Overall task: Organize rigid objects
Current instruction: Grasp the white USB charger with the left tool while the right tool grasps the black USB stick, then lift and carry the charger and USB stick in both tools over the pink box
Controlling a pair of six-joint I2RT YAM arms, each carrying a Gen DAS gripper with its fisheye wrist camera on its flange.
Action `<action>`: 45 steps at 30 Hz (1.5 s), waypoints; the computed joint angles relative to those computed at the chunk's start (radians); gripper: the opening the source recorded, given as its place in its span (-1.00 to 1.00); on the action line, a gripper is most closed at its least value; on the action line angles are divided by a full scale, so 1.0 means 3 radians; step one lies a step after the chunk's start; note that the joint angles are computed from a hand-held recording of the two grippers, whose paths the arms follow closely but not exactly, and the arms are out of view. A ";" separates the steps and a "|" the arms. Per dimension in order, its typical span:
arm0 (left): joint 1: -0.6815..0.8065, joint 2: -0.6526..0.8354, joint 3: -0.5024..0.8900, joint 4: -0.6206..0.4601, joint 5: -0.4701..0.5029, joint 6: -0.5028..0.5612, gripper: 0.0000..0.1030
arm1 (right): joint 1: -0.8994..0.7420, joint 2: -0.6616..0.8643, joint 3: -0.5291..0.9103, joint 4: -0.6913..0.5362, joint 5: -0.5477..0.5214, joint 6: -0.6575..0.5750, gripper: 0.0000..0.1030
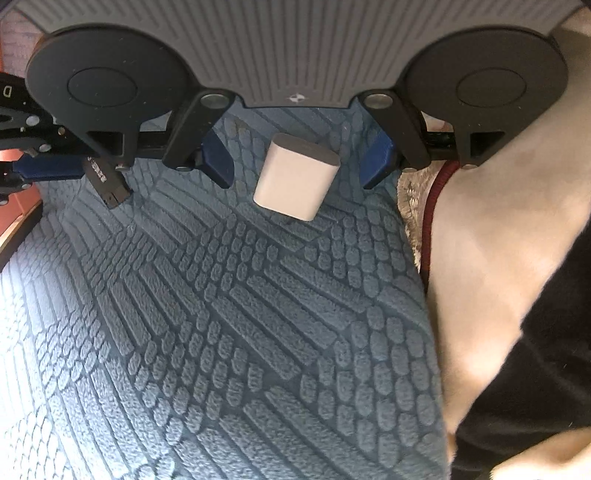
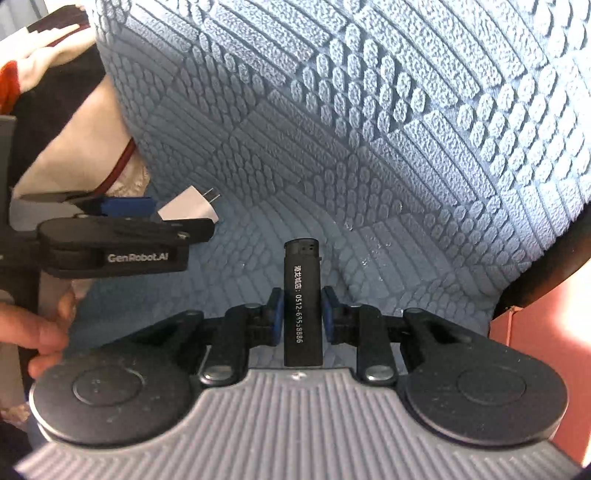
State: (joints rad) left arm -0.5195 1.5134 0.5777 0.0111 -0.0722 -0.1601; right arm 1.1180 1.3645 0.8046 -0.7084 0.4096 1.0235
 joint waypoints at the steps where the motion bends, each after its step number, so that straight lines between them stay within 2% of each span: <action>1: -0.0009 -0.0004 -0.0013 0.0007 -0.0003 -0.0009 0.53 | -0.0003 -0.0013 -0.0011 -0.0007 -0.0017 0.0001 -0.51; 7: -0.0064 0.0188 0.0059 0.0049 -0.0091 0.0105 0.48 | -0.0149 0.0288 -0.0177 0.0445 -0.0208 -0.0050 -0.51; 9: -0.0123 0.0270 0.0103 0.0026 -0.0152 0.0155 0.25 | -0.0167 0.0323 -0.0210 0.0487 -0.0238 -0.0058 -0.51; 12: -0.0162 0.0287 0.0119 0.0014 -0.0193 0.0148 0.04 | -0.0178 0.0364 -0.0232 0.0517 -0.0255 -0.0071 -0.51; 20: -0.0119 0.0140 0.0169 -0.0180 0.0034 -0.0144 -0.02 | -0.0105 0.0329 -0.0226 0.0571 -0.0174 -0.0036 -0.51; 24: -0.0193 -0.0075 0.0103 -0.0293 0.0116 -0.0336 -0.06 | -0.0001 0.0265 -0.0174 0.0381 -0.0032 -0.0019 -0.51; 30: -0.0439 -0.0400 -0.0013 -0.0452 0.0065 -0.0597 -0.06 | 0.0148 0.0049 -0.0239 0.0193 0.0048 0.0321 -0.51; 36: -0.0684 -0.0989 -0.0280 -0.0705 -0.0026 -0.0916 -0.07 | 0.0433 -0.0077 -0.0205 -0.0124 0.0214 0.0859 -0.51; 42: -0.0829 -0.1671 -0.0480 -0.1178 -0.0115 -0.1053 -0.07 | 0.0881 -0.0033 0.0035 -0.0648 0.0447 0.1403 -0.51; 45: -0.1008 -0.2030 -0.0572 -0.1409 -0.0168 -0.1230 -0.07 | 0.1147 -0.0005 0.0100 -0.0860 0.0487 0.1746 -0.51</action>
State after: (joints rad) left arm -0.8221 0.9045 0.4062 -0.4116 -0.1227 -0.5291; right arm 1.4620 1.3631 0.8346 -0.9664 0.5558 1.5474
